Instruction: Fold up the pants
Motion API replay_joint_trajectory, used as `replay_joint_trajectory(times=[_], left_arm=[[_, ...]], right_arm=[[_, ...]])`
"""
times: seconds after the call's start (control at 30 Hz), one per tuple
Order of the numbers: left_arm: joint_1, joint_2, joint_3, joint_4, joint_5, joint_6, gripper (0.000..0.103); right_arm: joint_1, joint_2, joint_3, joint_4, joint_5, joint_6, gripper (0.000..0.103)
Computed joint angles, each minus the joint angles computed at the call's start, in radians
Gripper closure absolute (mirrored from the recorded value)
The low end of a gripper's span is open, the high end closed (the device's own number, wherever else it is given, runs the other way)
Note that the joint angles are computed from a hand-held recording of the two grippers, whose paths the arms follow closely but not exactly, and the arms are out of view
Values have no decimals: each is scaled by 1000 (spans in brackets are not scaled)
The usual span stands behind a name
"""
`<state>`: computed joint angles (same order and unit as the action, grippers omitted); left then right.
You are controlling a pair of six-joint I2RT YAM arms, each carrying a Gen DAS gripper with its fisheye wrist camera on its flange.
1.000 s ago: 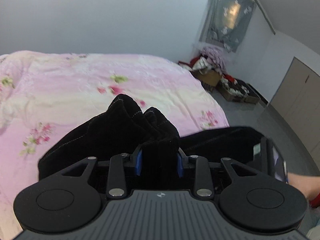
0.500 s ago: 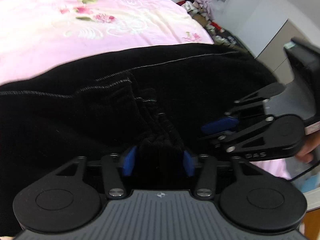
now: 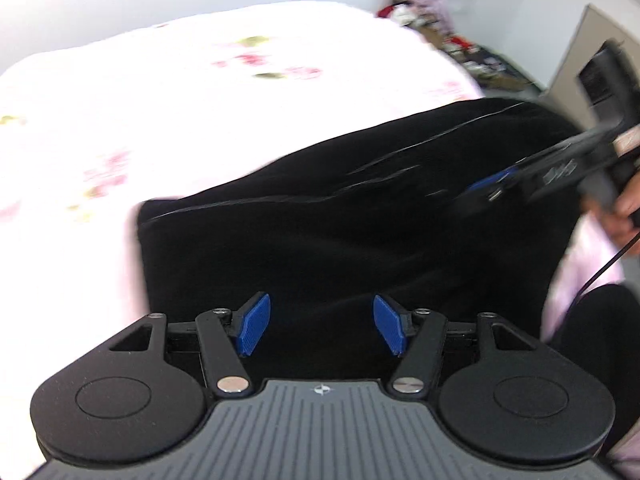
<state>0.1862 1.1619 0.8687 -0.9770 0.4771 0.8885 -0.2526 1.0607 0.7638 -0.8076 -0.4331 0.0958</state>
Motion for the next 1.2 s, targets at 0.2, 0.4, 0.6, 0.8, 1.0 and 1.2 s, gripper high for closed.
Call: replay_joint_trajectory(times=[0.2, 0.4, 0.6, 0.8, 1.0, 1.2], left_arm=[[223, 67, -7, -2, -64, 271, 31], [287, 111, -69, 29, -113, 434, 30], [220, 122, -162, 188, -190, 335, 60], [231, 143, -130, 173, -180, 328, 74], [196, 199, -107, 205, -219, 281, 74], [240, 210, 12, 25, -176, 413, 51]], right_arm=[[112, 43, 5, 69, 41, 95, 68], [239, 119, -6, 149, 176, 129, 69], [306, 129, -25, 140, 230, 147, 101], [202, 0, -12, 3, 226, 134, 103], [142, 44, -122, 100, 196, 167, 102], [93, -50, -84, -12, 155, 80, 50]])
